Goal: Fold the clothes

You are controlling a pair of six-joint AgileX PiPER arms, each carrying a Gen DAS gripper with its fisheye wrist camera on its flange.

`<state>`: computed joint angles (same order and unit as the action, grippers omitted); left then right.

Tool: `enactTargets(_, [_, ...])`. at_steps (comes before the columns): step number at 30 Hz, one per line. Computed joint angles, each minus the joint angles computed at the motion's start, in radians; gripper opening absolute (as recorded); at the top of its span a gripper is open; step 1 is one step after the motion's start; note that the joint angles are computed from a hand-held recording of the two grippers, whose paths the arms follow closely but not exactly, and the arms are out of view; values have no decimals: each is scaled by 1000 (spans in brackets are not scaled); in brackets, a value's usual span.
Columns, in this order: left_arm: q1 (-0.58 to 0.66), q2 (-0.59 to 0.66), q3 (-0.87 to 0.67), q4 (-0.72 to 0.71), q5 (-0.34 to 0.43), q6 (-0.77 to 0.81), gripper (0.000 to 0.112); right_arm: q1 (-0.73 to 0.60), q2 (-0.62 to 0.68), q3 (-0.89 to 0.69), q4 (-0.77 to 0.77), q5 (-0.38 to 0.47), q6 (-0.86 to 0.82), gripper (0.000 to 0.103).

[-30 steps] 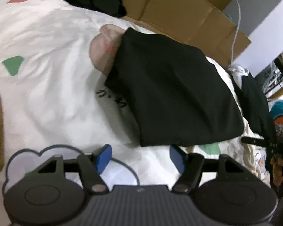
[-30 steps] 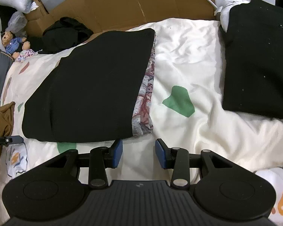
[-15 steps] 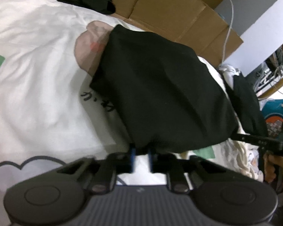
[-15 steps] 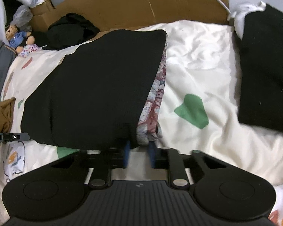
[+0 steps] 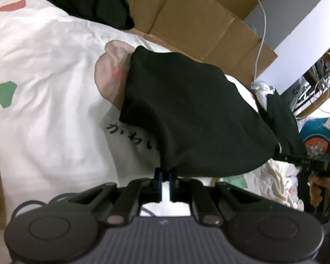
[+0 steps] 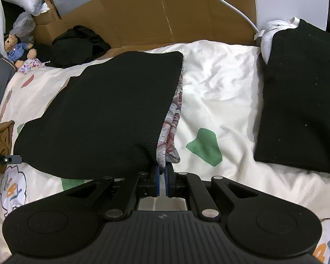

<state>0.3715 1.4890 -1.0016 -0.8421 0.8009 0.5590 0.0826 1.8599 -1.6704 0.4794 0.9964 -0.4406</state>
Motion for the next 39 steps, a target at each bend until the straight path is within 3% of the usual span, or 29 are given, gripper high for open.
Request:
enactTargets(4, [0,24,-17,75,48,-80,8,0,27,-31,-25,35,44,6])
enactTargets(7, [15,-3,15,96,37,-113,11,-14,18,-13,-12,35,51,11])
enactTargets(11, [93,-51,74,3,57,-85,18,-40,-16,33,18,16,39,31])
enactTargets(16, [132,-61,112,-132,92,-53,30,-111,-2,48,161,59,54,33])
enactTargets(18, [132,-55,124,-185,94,-42,42,-130,5,59,220,69,60,35])
enactTargets(22, [123,-39,157,-280,78,-34,49,-151,2,110,330,47,77,48])
enactTargets(39, [66,46,225,-506,-31,23,49,-136,22,272,518,-68,100,49])
